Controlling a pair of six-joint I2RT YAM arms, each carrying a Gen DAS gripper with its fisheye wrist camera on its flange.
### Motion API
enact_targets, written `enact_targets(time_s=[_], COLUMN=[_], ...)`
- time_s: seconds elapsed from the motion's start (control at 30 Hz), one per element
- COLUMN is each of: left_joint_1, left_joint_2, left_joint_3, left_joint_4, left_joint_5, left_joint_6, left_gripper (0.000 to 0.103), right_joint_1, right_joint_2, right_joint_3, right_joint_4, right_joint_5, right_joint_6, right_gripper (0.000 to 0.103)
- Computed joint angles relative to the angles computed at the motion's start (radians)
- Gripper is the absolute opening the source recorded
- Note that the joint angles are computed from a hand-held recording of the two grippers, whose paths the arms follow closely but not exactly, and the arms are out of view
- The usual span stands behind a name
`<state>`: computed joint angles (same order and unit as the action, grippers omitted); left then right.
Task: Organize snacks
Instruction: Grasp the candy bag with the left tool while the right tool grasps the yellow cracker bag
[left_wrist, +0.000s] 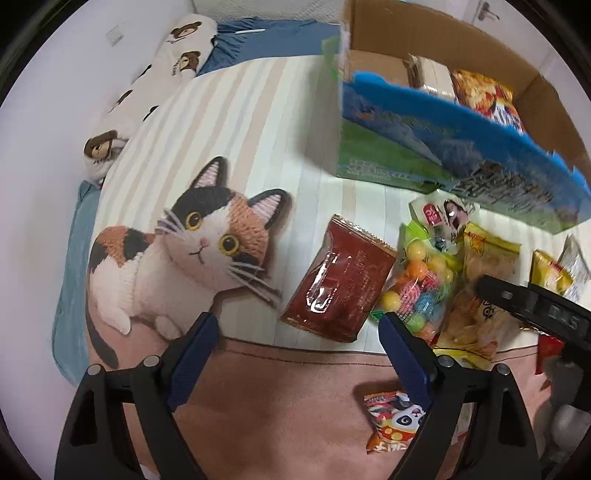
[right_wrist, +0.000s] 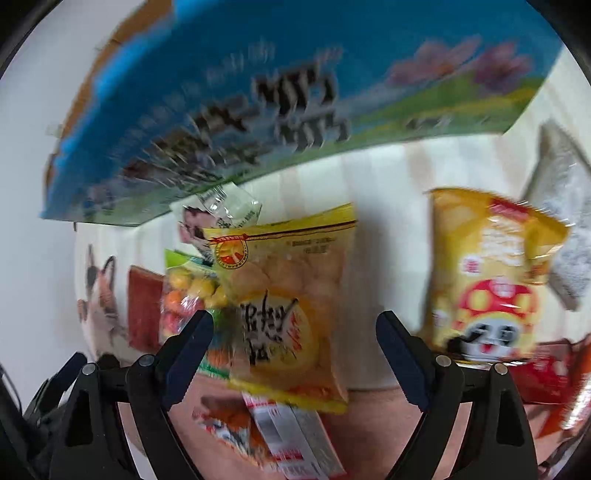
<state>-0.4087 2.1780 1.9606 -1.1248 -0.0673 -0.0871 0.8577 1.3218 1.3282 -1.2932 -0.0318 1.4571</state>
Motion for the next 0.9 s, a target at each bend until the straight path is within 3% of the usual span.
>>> enact_targets(time_s=[0.07,0.13,0.23,0.43,0.5,0.57,0.63,0.73,0.77,0.8,0.9], left_joint_1=[-0.016,-0.035,-0.057,-0.127,-0.150,-0.165,-0.174,-0.153,-0.143,-0.134,-0.107], left_joint_2=[0.011,0.025,0.049,0.247,0.353,0.390,0.375,0.393,0.369,0.337,0.205], left_joint_3=[0.004,0.012,0.045,0.335,0.481,0.522,0.490,0.520,0.477,0.420,0.185], left_joint_4=[0.003,0.008,-0.006,-0.179,-0.267,-0.277,-0.244,-0.282,-0.268,-0.249,-0.160], left_joint_5=[-0.006,0.004,0.033,0.088,0.098,0.080,0.069,0.120,0.131,0.135,0.138], left_joint_6=[0.014,0.031,0.039,0.088,0.111,0.113,0.104,0.044,0.024,0.003,-0.038], left_gripper=[0.089,0.089,0.089,0.089,0.089,0.086,0.051,0.049,0.049,0.048,0.048], right_joint_1=[0.001,0.018,0.046,0.042,0.046,0.061,0.085,0.112,0.135,0.157,0.231], right_joint_2=[0.025,0.065,0.031,-0.145,-0.185,-0.202,-0.196,-0.141,-0.128,-0.108,-0.094], right_joint_3=[-0.021,0.008,0.004,-0.092,-0.127,-0.147,-0.154,-0.129,-0.127,-0.108,-0.081], right_joint_4=[0.031,-0.012,-0.069,-0.106,-0.083,-0.063,-0.047,-0.064,-0.064,-0.083,-0.123], right_joint_5=[-0.011,0.015,0.048,0.011,-0.006,-0.002,0.003,0.006,0.015,0.028,0.051], right_joint_6=[-0.011,-0.042,-0.039,0.062,0.096,0.125,0.156,0.132,0.140,0.143,0.185], right_gripper=[0.091,0.069,0.054,0.055,0.064,0.068,0.072,0.071,0.068,0.057,0.054])
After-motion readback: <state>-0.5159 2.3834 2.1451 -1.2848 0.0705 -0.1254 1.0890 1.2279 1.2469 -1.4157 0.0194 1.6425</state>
